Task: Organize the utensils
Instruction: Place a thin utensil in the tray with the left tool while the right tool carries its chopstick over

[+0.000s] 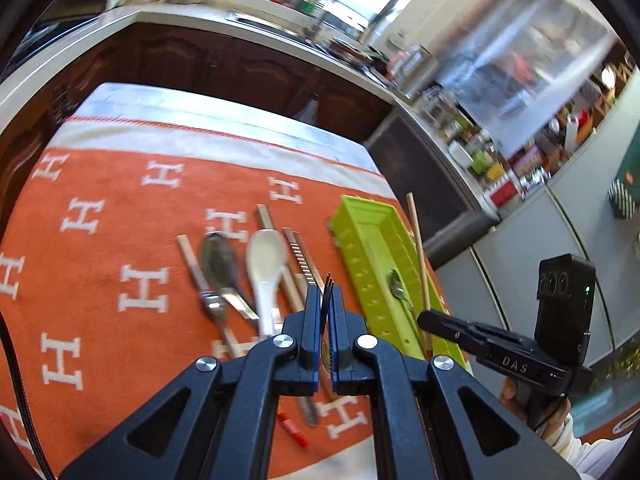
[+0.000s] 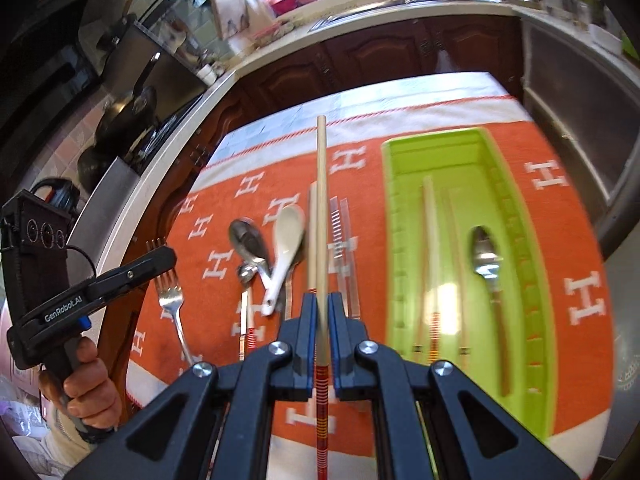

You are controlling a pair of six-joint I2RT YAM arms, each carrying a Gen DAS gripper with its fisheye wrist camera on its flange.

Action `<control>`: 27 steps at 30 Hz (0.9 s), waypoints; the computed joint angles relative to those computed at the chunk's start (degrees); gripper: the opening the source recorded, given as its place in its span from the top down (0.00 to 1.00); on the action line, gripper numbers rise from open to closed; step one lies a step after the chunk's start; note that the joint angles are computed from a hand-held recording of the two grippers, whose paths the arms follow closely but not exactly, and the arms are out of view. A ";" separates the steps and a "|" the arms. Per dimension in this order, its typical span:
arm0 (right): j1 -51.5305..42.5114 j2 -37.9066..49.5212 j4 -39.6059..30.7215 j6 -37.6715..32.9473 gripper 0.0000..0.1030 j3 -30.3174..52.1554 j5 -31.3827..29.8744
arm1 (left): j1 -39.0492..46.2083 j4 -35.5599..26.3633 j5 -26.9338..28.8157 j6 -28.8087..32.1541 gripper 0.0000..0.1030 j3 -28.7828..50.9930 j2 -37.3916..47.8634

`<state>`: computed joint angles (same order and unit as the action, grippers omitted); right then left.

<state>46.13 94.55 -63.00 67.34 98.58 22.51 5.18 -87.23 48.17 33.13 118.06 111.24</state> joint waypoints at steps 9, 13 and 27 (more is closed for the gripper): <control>-2.18 -11.74 -4.31 3.17 0.94 -10.05 4.36 | -16.18 2.75 -6.31 -7.83 0.99 2.32 -1.47; -4.21 -14.42 -2.68 1.95 0.94 -14.36 2.98 | -22.36 4.90 -10.54 -10.62 0.99 3.39 -0.17; -12.87 -17.13 6.40 -6.75 0.94 -23.65 -4.12 | -31.24 10.66 -22.85 -15.56 0.79 3.68 3.98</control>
<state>33.26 77.42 -56.60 60.59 74.93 18.39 -26.06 -76.56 25.32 17.57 121.75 115.21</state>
